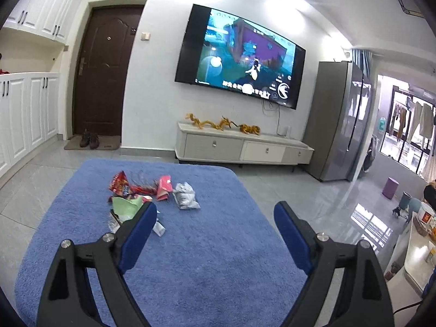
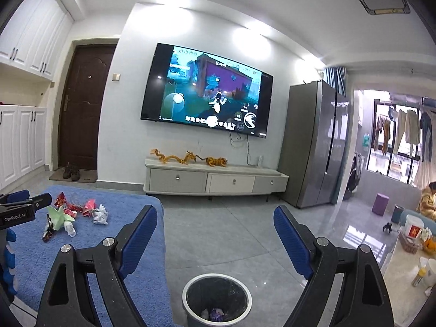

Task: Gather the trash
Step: 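Move both open tools back over the remaining wrappers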

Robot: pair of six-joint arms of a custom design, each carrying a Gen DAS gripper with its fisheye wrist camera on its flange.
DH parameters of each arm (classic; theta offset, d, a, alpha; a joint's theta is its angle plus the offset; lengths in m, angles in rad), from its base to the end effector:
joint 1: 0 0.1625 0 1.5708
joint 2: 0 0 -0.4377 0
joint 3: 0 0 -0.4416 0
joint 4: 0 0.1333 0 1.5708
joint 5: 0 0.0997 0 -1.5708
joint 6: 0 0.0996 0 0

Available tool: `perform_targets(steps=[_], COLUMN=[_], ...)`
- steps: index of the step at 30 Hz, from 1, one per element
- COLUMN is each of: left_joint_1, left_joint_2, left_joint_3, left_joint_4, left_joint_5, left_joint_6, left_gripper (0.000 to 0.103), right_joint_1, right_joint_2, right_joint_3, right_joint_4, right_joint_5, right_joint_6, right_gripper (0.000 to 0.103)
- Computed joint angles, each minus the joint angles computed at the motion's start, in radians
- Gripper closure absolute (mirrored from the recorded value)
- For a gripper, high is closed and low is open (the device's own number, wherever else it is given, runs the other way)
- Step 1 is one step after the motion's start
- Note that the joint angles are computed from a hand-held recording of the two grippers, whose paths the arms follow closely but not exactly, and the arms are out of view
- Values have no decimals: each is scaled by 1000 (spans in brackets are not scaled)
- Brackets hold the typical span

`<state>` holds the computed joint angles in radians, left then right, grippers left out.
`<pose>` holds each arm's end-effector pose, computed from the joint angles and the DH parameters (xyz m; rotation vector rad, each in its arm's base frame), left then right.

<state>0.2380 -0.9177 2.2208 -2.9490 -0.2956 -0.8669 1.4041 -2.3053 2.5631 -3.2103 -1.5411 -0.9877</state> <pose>-0.4168 -0.3363 0.0628 0.4471 2.1490 -1.4859 0.0929 -0.2693 0.4540 0.8238 -1.8310 1.4072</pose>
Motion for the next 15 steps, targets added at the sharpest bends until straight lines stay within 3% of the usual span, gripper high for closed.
perform_targets(steps=[7,13,15], left_joint_1=[14,61,85], left_joint_2=[-54,-73,-93], left_joint_3=[12,23,26], left_joint_4=[146,189,271], left_joint_5=[-5,-26,-29], left_joint_6=[-73,-77,-119], left_gripper=[15,15,15], right_joint_1=[54,102,116], right_joint_2=[61,175,220], right_joint_3=[-8,-34,-51], right_joint_4=[-25,-44,-25], right_joint_5=[-42,-108,-120], right_joint_6=[-9,-11,-8], right_gripper=[16,16,16])
